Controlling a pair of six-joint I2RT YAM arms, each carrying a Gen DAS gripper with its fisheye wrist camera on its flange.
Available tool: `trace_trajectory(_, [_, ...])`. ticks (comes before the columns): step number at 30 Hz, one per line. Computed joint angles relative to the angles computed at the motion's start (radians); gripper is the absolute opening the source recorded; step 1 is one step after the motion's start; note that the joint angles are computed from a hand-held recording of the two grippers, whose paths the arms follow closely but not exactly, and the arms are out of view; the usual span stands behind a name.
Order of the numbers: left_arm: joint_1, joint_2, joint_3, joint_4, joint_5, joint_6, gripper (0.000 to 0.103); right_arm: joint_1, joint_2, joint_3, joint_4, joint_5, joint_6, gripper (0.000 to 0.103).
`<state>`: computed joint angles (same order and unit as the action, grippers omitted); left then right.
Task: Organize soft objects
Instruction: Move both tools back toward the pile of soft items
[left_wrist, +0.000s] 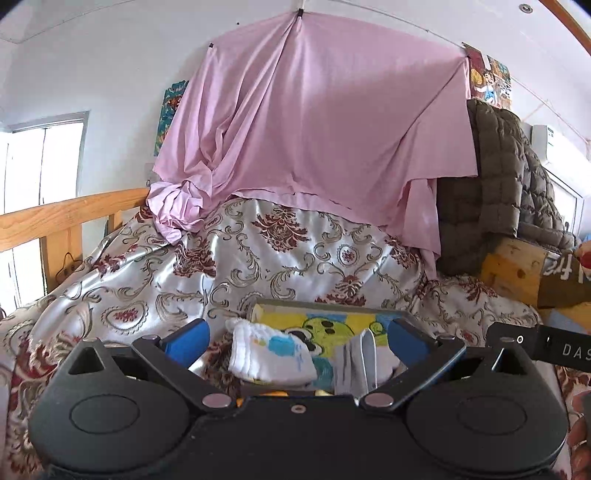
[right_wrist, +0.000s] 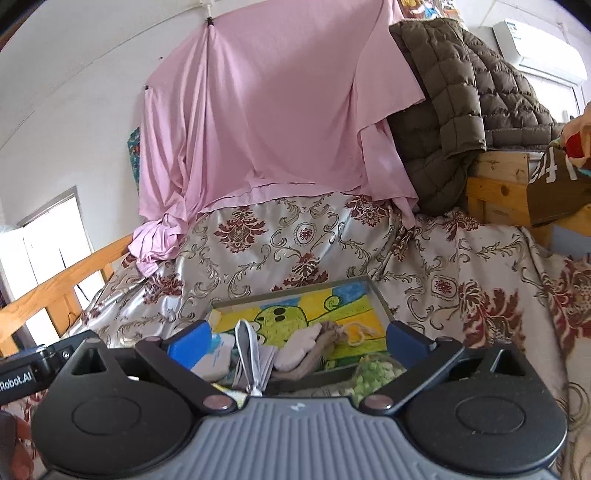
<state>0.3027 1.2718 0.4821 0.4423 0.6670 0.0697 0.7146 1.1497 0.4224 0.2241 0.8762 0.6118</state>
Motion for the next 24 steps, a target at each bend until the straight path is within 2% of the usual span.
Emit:
trace_trajectory(5, [0.068, -0.124, -0.099, -0.031, 0.043, 0.019, 0.102, 0.118, -0.059, -0.022, -0.12, 0.1, 0.106, 0.103])
trace_trajectory(11, [0.192, -0.233, -0.159, -0.187, 0.123, 0.113, 0.102, 0.244, -0.091, -0.012, -0.314, 0.192, 0.277, 0.103])
trace_trajectory(18, [0.319, -0.323, -0.185, -0.363, 0.21, 0.25, 0.102, 0.4, -0.034, 0.049, -0.629, 0.266, 0.587, 0.103])
trace_trajectory(21, [0.338, -0.324, -0.179, -0.434, 0.204, 0.3, 0.102, 0.458, 0.011, 0.079, -0.764, 0.273, 0.732, 0.103])
trace_trajectory(24, [0.347, -0.327, -0.173, -0.483, 0.195, 0.343, 0.102, 0.491, 0.044, 0.1, -0.846, 0.267, 0.834, 0.103])
